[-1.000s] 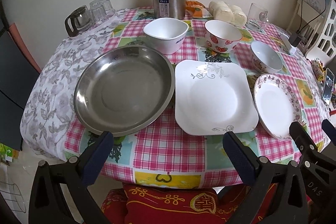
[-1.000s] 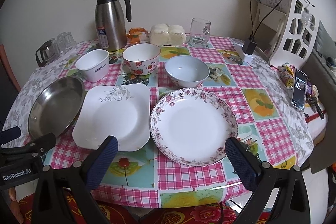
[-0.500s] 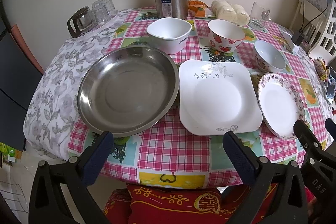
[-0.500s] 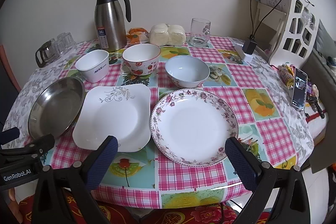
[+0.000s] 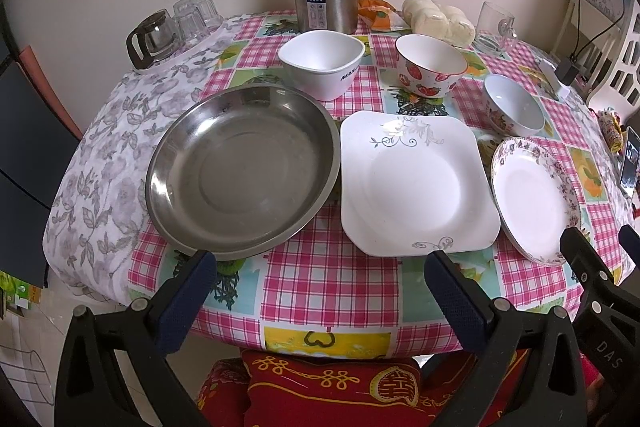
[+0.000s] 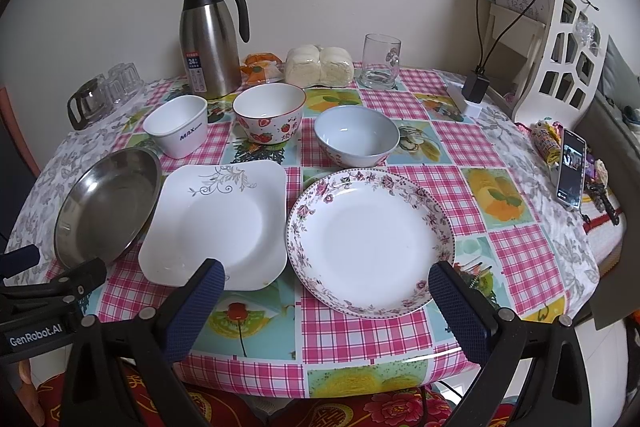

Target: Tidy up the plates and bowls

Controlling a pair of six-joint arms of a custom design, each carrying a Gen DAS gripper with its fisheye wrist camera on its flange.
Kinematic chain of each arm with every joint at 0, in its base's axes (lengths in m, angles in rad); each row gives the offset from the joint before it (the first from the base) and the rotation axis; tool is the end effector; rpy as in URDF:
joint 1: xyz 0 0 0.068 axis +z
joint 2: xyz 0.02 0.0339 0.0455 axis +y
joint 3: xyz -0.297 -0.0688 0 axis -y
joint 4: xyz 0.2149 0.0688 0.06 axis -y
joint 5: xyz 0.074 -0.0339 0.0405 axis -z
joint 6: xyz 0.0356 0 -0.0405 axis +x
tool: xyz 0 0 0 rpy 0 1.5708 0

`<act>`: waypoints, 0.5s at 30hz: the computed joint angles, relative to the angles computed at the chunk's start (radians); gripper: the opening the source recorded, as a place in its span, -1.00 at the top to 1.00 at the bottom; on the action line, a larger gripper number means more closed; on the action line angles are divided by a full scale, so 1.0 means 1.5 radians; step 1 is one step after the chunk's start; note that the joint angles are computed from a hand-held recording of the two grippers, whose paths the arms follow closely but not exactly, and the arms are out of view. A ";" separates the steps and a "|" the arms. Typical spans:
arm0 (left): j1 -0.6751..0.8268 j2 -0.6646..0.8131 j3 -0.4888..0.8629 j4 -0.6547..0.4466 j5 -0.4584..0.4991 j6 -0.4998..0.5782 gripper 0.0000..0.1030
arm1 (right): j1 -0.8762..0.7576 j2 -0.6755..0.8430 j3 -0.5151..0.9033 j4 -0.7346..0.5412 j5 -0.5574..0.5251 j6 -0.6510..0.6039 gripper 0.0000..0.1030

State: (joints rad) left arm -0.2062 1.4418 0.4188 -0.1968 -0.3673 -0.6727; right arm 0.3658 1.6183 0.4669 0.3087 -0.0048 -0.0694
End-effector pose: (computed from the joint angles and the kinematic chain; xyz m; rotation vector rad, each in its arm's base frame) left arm 0.1806 -0.0247 0.1551 -0.7003 2.5685 0.2465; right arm 0.2328 0.0893 0.1565 -0.5243 2.3609 0.1418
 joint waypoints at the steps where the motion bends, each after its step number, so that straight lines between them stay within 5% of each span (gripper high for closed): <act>1: -0.001 0.000 0.000 0.000 0.000 -0.001 -1.00 | 0.000 0.000 0.000 0.000 0.000 0.000 -1.00; 15: -0.002 0.006 -0.002 0.010 0.003 -0.002 -1.00 | 0.000 0.001 0.001 0.000 0.000 -0.001 -1.00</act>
